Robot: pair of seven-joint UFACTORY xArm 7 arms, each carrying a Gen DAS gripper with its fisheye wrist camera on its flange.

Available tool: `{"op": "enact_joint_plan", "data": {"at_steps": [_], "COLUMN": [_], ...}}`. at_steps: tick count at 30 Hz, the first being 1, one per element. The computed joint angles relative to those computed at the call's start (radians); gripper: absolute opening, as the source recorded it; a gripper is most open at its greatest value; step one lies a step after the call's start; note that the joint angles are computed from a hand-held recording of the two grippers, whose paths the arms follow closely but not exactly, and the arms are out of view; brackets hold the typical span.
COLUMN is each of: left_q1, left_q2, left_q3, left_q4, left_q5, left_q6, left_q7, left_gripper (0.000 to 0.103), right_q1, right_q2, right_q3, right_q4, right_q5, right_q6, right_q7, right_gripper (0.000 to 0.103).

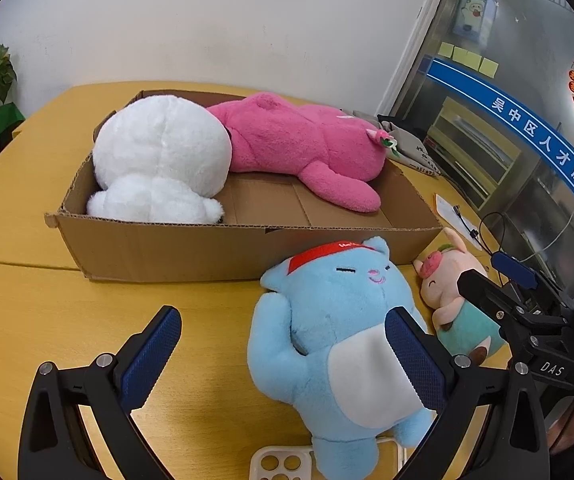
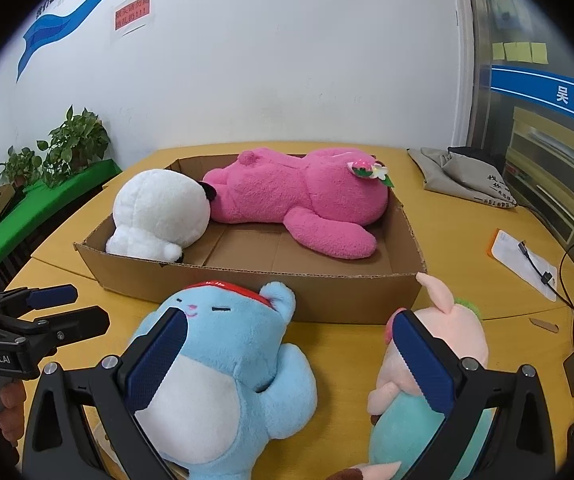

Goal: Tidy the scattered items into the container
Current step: 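Withdraw both grippers from the box toward the light-blue cat plush, then close the left gripper on the blue cat while the right gripper also closes on it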

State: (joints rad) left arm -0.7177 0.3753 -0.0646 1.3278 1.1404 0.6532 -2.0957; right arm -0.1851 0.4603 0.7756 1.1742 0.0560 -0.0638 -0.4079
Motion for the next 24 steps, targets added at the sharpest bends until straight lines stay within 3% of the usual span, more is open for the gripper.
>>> {"op": "enact_joint_plan", "data": {"at_steps": [4,7,12,16,20,22,24], "left_q1": [0.015,0.034,0.048,0.065,0.077,0.09,0.111], "left_q2": [-0.009,-0.004,-0.01,-0.019,-0.032,-0.038,-0.038], "left_q3": [0.013,0.022,0.026,0.026,0.03,0.03,0.016], "left_q4": [-0.04,-0.069,-0.129,-0.178,-0.214,-0.23,-0.239], "left_q5": [0.041,0.076,0.099,0.115,0.172,0.223,0.209], "left_q6": [-0.072,-0.142,-0.18,-0.219,-0.251,-0.281,-0.289], "left_q7": [-0.069,-0.137,-0.214,-0.247,-0.314,-0.354,-0.325], "left_gripper": [0.103,0.101,0.1,0.1,0.1,0.097,0.092], "right_q1": [-0.06,-0.039,-0.067,-0.071,-0.149,-0.178,-0.207], "right_q2": [0.033,0.047,0.137,0.19,0.267,0.262,0.255], "right_q3": [0.077,0.069,0.138,0.181,0.293,0.323,0.344], "right_q4": [0.004,0.014,0.054,0.062,0.088,0.061,0.047], "right_q5": [0.002,0.014,0.079,0.125,0.2,0.241,0.29], "right_q6": [0.061,0.141,0.288,0.307,0.434,0.381,0.333], "right_q7": [-0.048,-0.104,-0.223,-0.322,-0.452,-0.495,-0.515], "right_gripper": [0.103,0.103,0.097,0.096,0.096,0.096,0.096]}}
